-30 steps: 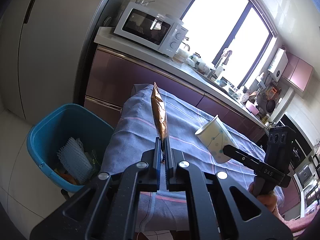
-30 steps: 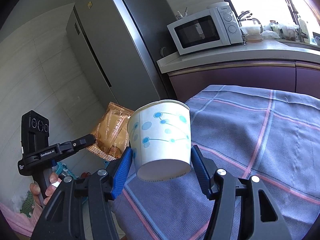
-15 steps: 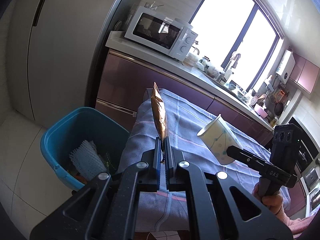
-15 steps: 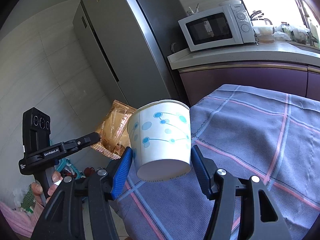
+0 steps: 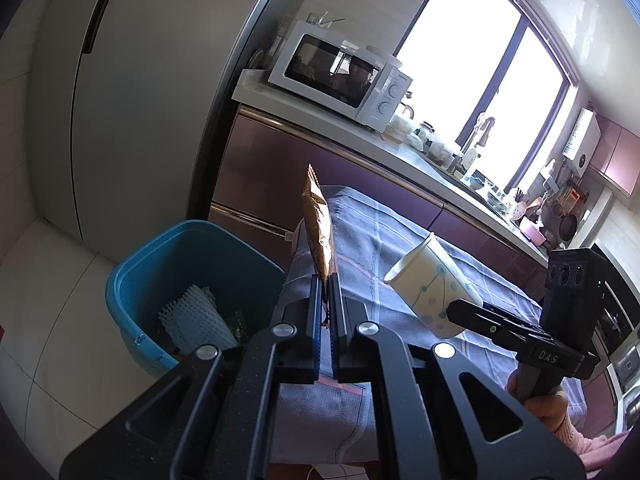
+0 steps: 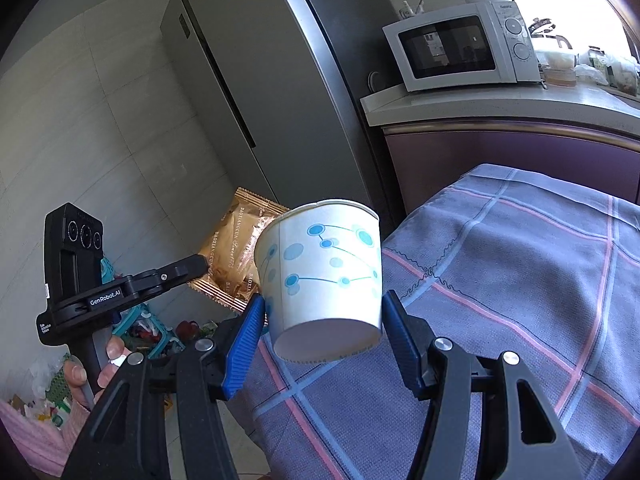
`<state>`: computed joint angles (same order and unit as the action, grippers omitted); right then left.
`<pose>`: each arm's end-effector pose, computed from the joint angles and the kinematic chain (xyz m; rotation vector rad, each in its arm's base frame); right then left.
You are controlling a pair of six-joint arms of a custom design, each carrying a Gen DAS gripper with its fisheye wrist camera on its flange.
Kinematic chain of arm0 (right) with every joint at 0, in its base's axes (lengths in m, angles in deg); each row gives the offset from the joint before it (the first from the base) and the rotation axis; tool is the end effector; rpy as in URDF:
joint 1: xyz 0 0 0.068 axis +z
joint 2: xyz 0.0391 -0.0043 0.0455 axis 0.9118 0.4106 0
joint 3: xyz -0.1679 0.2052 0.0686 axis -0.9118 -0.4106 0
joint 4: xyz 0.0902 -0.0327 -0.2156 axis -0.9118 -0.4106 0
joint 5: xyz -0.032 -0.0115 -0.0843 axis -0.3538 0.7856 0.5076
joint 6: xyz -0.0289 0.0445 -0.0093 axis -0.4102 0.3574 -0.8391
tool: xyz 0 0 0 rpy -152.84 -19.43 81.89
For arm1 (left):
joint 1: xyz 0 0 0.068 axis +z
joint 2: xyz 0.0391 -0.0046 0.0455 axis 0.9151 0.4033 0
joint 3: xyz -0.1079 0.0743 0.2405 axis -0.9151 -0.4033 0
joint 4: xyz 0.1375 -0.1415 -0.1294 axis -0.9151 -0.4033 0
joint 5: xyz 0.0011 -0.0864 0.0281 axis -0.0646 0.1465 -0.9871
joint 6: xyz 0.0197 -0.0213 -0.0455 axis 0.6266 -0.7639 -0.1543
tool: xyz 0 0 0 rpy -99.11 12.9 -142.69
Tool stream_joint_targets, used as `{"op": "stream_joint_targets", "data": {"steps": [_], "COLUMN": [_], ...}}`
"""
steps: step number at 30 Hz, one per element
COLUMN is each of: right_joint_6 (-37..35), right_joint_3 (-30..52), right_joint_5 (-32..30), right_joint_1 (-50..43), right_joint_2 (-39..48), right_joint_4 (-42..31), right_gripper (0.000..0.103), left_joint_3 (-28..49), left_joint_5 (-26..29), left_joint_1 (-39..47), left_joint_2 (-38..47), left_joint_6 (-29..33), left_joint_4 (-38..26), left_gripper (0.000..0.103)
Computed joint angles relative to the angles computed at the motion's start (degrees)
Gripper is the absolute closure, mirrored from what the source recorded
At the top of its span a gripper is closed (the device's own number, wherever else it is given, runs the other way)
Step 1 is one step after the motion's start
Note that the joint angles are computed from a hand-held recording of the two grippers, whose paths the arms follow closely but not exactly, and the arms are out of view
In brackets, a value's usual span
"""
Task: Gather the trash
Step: 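Carry the gold wrapper and paper cup over to the teal bin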
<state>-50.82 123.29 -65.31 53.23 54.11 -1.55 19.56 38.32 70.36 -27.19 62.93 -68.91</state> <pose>0.2097 -0.0179 0.2707 -0.4887 2.1377 0.8170 0.1237 -0.0049 0.2669 -0.1408 2.1138 -0.5514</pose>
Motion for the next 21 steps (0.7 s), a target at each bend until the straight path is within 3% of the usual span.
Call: {"op": "stream_joint_targets", "data": {"steps": [9,21], "right_joint_6": [3.90,7.58], "right_joint_3": [0.04,1.23], "right_joint_5": [4.05,8.80], "right_joint_1": [6.90,14.83], "right_joint_2": [0.57,1.71], "right_joint_4": [3.68,6.00], "right_gripper": [0.045,0.045], "left_joint_3": [0.09,-2.15], "left_joint_5": [6.45,10.48], "left_joint_1": [10.87,18.61], "left_joint_2": [1.05,4.42], "left_joint_6": [4.29,8.33], "left_joint_4": [-1.48,0.13], "left_gripper": [0.099,0.099]}}
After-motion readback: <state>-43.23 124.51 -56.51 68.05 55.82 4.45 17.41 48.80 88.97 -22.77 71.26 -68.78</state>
